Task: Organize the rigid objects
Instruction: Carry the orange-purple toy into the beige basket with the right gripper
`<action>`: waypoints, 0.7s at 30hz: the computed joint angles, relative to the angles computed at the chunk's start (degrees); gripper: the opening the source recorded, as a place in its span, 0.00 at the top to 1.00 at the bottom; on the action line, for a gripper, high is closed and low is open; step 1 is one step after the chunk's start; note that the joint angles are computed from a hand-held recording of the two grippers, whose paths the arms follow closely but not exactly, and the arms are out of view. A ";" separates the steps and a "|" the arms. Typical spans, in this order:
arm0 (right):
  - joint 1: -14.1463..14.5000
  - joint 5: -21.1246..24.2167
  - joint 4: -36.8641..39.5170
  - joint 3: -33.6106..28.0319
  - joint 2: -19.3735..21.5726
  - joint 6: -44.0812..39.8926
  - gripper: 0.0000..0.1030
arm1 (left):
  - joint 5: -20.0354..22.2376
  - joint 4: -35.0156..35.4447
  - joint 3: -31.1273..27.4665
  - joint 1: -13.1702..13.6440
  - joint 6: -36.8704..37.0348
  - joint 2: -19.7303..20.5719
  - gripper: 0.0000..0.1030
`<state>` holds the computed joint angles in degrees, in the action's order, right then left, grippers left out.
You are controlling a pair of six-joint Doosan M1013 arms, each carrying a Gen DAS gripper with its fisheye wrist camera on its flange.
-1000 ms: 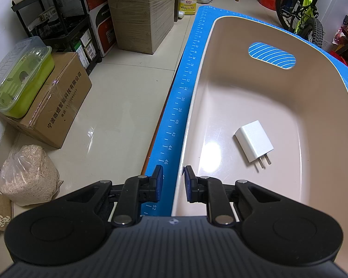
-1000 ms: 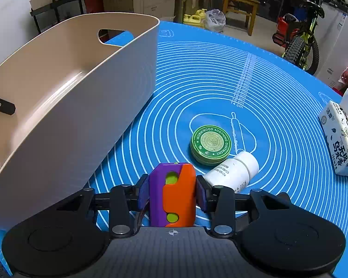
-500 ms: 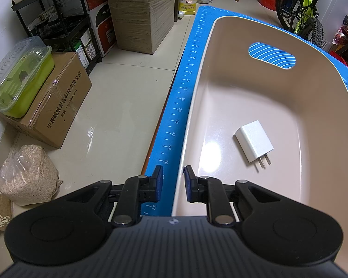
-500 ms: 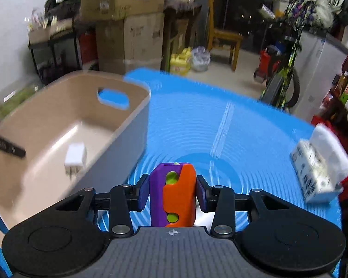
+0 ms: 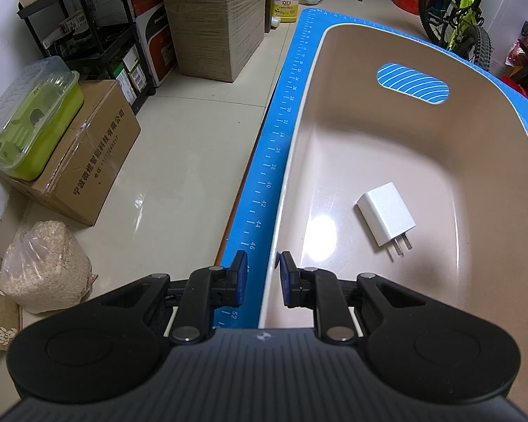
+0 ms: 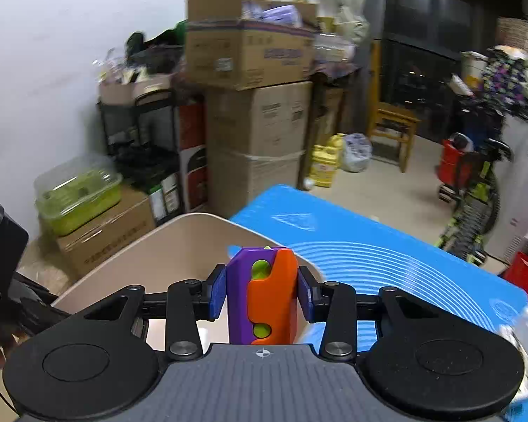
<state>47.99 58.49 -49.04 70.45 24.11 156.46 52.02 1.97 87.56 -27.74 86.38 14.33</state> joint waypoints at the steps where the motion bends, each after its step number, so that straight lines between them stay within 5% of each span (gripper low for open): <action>1: -0.31 -0.33 1.15 -1.08 0.82 -1.69 0.54 | -0.03 -0.09 0.03 0.02 0.02 0.00 0.79; 8: -2.27 2.36 10.78 -7.95 6.55 -9.56 0.54 | 0.04 -0.65 -0.03 0.02 0.11 -0.05 0.79; 21: -4.68 14.80 21.25 -16.82 14.48 -17.34 0.54 | 0.16 -1.30 -0.22 0.31 0.39 0.06 0.79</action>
<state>43.30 73.30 -27.80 53.63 38.59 139.12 52.18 0.67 87.34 -27.44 86.77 14.39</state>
